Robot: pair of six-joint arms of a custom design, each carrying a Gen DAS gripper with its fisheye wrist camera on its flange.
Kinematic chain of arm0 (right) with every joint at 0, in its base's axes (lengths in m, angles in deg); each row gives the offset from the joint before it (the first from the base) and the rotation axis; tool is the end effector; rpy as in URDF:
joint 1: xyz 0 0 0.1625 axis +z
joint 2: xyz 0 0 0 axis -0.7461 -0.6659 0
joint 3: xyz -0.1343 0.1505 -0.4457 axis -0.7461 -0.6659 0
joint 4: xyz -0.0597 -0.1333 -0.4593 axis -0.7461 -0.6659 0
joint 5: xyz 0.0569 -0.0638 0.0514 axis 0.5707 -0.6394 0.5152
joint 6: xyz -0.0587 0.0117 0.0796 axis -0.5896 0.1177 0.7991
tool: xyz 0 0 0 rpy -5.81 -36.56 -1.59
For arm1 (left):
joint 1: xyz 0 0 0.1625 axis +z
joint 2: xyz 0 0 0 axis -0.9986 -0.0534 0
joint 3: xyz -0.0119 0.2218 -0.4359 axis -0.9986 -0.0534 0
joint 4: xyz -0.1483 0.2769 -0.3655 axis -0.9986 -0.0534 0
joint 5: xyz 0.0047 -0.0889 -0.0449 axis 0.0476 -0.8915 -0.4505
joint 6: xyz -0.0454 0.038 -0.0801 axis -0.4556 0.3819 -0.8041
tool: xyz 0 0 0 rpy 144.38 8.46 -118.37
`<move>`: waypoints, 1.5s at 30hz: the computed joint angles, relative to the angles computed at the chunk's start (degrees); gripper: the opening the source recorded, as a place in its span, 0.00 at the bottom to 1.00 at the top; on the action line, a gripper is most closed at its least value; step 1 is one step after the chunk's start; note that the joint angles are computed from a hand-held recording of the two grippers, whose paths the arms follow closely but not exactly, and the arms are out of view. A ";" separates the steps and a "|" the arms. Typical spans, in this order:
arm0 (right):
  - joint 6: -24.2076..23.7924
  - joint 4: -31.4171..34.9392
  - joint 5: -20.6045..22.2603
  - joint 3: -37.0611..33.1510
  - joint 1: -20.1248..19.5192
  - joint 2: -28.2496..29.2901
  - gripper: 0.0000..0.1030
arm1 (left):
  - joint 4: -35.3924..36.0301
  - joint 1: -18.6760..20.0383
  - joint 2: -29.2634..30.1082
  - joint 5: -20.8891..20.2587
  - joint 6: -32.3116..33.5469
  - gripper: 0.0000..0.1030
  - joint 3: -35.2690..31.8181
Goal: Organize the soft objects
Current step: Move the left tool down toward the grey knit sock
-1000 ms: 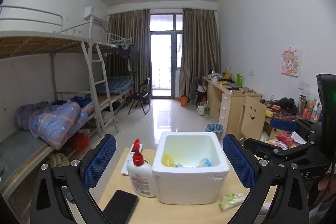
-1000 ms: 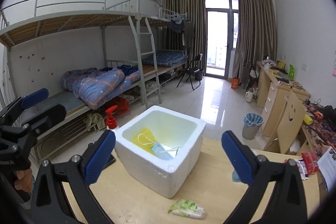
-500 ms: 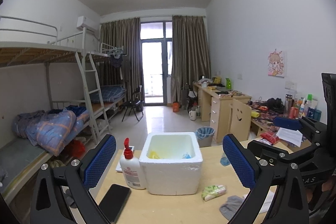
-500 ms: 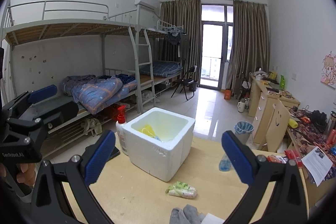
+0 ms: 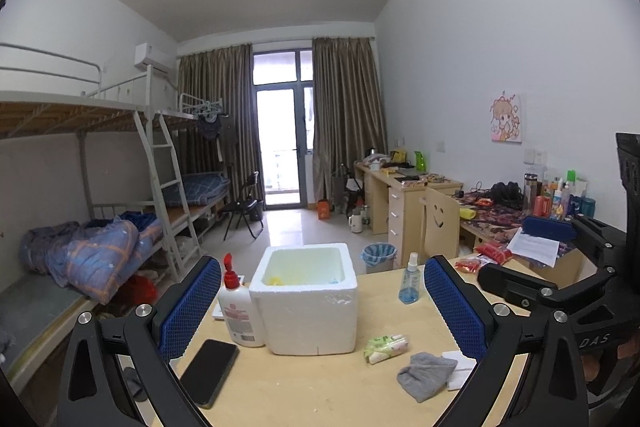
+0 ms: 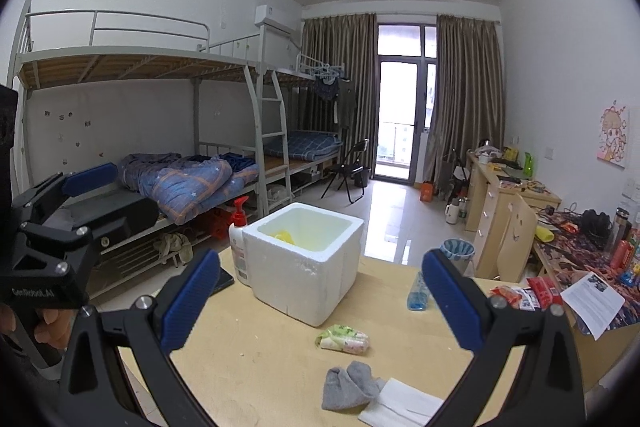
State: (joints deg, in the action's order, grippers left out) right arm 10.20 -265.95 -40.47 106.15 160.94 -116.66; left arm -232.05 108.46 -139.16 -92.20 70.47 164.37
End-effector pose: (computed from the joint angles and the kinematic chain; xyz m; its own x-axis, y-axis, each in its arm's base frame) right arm 0.2700 -0.3855 0.1320 -0.6395 -0.3172 0.7003 -0.7683 0.2322 -0.5965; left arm -0.2123 -0.3217 0.2383 -0.6570 0.2267 -0.7190 0.7534 0.1633 -0.6370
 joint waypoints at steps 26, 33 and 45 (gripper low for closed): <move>-6.24 -29.18 5.13 6.45 -8.56 11.96 0.99 | -34.20 -0.59 23.95 -0.83 2.43 0.99 4.93; -7.05 -34.54 6.39 7.05 -13.16 14.88 0.99 | -38.66 2.82 30.16 -2.31 4.14 0.99 3.13; -10.22 -36.01 14.96 9.66 -24.82 16.92 0.99 | -39.99 8.23 37.15 -5.68 3.15 0.99 -1.65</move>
State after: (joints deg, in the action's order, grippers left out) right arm -0.01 -301.96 -25.51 115.81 136.12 -99.74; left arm -272.04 116.69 -102.01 -97.88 73.62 162.72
